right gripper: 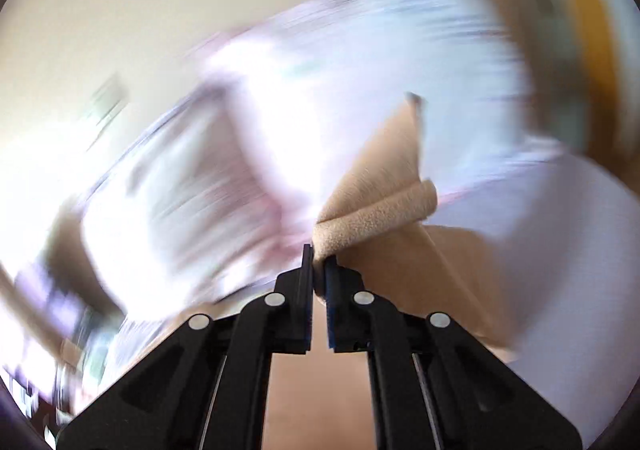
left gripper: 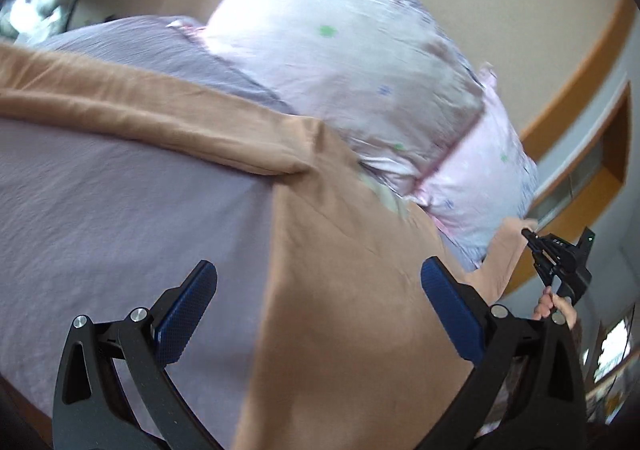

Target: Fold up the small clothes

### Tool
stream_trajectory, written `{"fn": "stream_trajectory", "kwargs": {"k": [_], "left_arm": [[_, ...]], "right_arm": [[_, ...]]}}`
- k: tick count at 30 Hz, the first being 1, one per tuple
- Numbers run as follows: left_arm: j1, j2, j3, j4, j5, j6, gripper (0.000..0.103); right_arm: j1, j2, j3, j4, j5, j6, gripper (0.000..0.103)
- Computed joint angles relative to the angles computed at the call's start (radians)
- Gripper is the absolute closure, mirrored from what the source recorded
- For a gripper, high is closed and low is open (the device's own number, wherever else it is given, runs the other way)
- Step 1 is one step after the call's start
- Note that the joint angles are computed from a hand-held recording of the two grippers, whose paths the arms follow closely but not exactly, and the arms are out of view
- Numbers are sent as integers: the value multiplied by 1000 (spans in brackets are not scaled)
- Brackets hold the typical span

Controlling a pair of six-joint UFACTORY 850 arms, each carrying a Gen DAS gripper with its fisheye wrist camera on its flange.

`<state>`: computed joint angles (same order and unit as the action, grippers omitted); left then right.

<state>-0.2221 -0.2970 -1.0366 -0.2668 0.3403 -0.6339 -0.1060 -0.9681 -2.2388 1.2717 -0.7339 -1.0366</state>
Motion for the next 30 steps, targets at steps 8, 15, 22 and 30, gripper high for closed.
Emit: {"fn": "stream_trajectory", "kwargs": {"k": [8,15,22,30], "left_arm": [[74,113,124,-327,32,139,1],[180,166,174,-559,29,287,3],[293,152,191,-321,-54,-85,27],[339,137,167,-329,-89,-134,42]], "right_arm": [[271,-157,-181,-425,-410,136,73],[214,-177,-235,-296,-374,166,23],[151,-81,-66,-220,-357,87,18],[121,-24,68,-137,-434,11,15]]}}
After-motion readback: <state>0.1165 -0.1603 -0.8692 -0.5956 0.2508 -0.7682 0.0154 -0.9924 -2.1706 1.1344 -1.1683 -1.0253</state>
